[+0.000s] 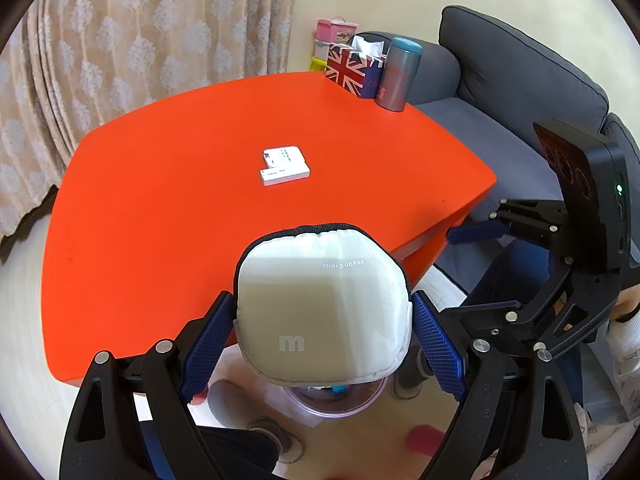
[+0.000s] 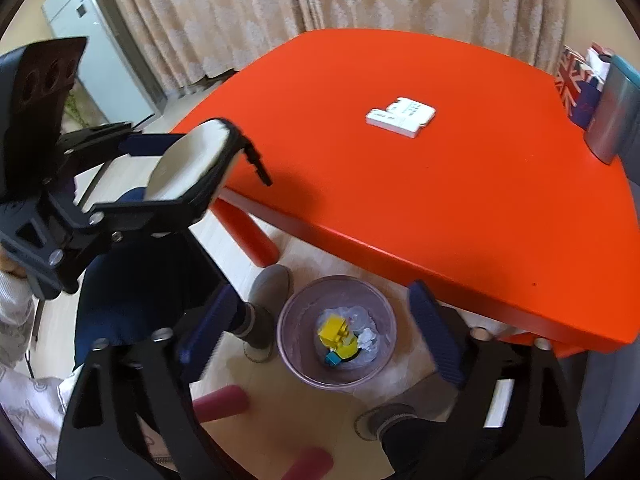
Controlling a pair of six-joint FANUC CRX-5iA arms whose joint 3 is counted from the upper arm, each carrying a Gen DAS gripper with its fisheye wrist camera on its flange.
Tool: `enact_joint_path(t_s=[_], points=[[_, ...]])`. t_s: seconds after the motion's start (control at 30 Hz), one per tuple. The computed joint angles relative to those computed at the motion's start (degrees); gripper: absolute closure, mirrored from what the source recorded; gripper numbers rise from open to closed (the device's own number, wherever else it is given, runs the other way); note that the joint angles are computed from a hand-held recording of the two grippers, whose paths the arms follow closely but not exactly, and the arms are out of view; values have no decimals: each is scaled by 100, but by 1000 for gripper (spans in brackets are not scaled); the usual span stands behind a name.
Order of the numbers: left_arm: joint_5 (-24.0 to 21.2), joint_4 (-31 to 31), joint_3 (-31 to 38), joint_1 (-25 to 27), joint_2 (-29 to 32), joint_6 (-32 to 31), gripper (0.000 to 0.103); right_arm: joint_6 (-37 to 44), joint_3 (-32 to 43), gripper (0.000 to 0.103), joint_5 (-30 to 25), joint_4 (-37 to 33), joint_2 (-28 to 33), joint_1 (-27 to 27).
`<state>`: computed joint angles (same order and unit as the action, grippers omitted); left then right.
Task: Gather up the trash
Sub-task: 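Carry the yellow block over the wastebasket and open the right tool while the left tool carries the pouch, then open the left tool over the wastebasket to drop the white pouch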
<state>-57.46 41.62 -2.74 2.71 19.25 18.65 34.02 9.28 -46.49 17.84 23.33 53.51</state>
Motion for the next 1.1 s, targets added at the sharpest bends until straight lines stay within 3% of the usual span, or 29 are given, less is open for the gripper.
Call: enact_joint_path(t_s=[0.17,1.1], points=[[-43,-53,10,-13,17,2,19,-237,14,3,-180,196,14,4],[-282,-295,43,-174,60,-25,19,-1372,-557,3,-262,1014,-412,48]])
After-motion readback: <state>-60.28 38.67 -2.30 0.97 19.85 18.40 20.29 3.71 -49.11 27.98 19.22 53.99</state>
